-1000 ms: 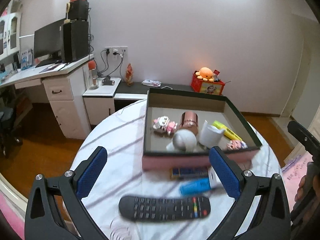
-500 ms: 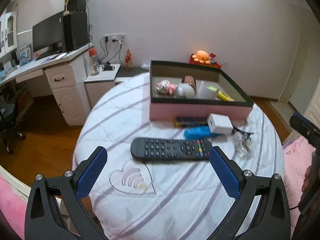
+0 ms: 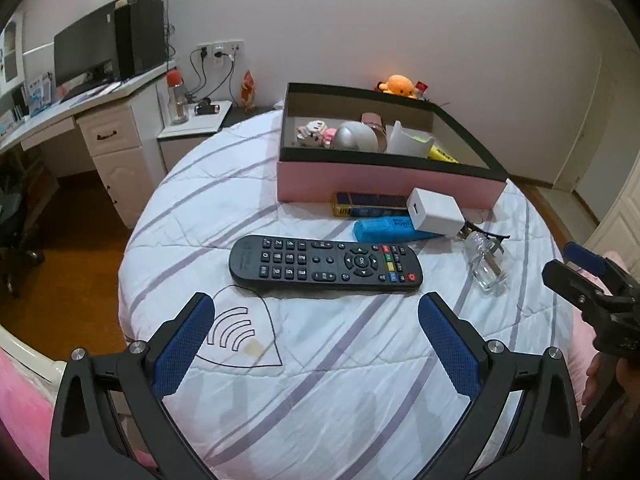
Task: Organize rigid objects
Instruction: 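Withdraw both tools back toward the white charger and glass bottle, then grasp the white charger with the left tool while the right tool grasps the glass bottle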
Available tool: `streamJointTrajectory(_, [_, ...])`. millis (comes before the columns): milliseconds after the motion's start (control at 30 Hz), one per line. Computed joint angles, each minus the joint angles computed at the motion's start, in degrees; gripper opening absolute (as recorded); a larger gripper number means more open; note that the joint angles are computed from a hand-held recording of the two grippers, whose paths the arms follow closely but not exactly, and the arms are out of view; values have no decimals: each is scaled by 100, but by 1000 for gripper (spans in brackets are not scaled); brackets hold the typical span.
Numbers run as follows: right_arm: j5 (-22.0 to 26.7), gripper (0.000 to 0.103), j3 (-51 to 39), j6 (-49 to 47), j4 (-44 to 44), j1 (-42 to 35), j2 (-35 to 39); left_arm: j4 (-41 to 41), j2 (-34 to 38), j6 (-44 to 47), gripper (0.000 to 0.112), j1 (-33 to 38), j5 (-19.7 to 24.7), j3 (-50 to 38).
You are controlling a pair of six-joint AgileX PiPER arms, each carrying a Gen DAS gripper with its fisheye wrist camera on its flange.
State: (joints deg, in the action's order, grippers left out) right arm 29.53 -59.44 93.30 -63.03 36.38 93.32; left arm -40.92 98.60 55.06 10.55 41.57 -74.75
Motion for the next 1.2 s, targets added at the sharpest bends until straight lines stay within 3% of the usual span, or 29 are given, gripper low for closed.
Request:
streamJointTrajectory(300, [-100,103,-137,-420,570,-274,326,372,365,-276,103,80,-163,-366])
streamJointTrajectory(500, [-141,103,-366,-752,882,-381,587,190,819,-365,103,305,72,-969])
streamJointTrajectory(667, [-52,103,-698,-1235,1165,-442,863,47,843,-278,103,-33,152,-1134])
streamJointTrajectory(800, [-112,102,-959,-1922,1704,-542,1090,454,854,-408,103,-442,104,-1204])
streamJointTrajectory(867, [-290,85,-1002,-2348,2101,-664,1145,532,875,-455,103,-562,116,-1228])
streamJointTrajectory(967, [-173,63,-1075,-2579,2173,-699,1200,648,877,-601,103,-734,73,-1228])
streamJointTrajectory(1067, [-289,52,-911,-2831,2307,-809,1062,785,906,-797,103,-930,55,-1270])
streamJointTrajectory(1200, [-574,52,-458,-2981,2388,-989,722,1074,951,-1178,103,-1335,-41,-1297])
